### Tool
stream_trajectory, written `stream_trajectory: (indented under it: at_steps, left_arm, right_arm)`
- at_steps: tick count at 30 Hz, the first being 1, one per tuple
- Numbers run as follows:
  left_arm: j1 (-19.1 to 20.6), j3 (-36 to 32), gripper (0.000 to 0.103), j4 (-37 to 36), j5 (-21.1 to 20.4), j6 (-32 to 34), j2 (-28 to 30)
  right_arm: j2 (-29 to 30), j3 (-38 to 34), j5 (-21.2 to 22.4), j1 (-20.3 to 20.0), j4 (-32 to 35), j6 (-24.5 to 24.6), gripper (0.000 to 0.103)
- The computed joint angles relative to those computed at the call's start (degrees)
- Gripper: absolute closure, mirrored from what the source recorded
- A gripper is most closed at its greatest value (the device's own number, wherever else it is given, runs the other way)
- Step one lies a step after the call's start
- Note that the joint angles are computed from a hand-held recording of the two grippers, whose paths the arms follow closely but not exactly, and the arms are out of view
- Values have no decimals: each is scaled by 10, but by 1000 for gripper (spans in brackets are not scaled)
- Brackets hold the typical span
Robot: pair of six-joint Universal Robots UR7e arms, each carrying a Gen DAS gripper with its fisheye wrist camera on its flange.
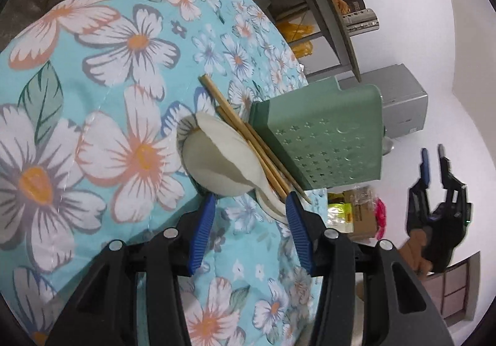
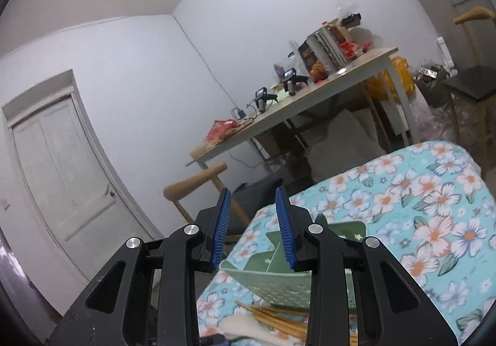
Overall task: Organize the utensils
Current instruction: 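Drop the steel spoon into the holder with the right gripper while the left gripper lowers, then close the left gripper on the white ceramic spoon and lift it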
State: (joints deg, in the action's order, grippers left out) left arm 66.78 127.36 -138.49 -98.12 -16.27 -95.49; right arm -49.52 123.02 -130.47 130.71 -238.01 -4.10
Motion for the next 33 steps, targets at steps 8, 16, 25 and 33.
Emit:
stream_trajectory:
  at_steps: [8, 16, 25, 33]
  left_arm:
    - [-20, 4, 58, -8, 24, 1, 6]
    - [-5, 20, 59, -65, 15, -34, 9]
    - [72, 15, 85, -125, -78, -63, 31]
    - [72, 16, 93, -145, -81, -52, 11]
  right_arm:
    - [20, -23, -79, 38, 108, 4, 70]
    - [32, -24, -53, 7, 290, 72, 69]
    - [26, 21, 31, -57, 270, 91, 69]
    - [22, 35, 36, -69, 275, 107, 69]
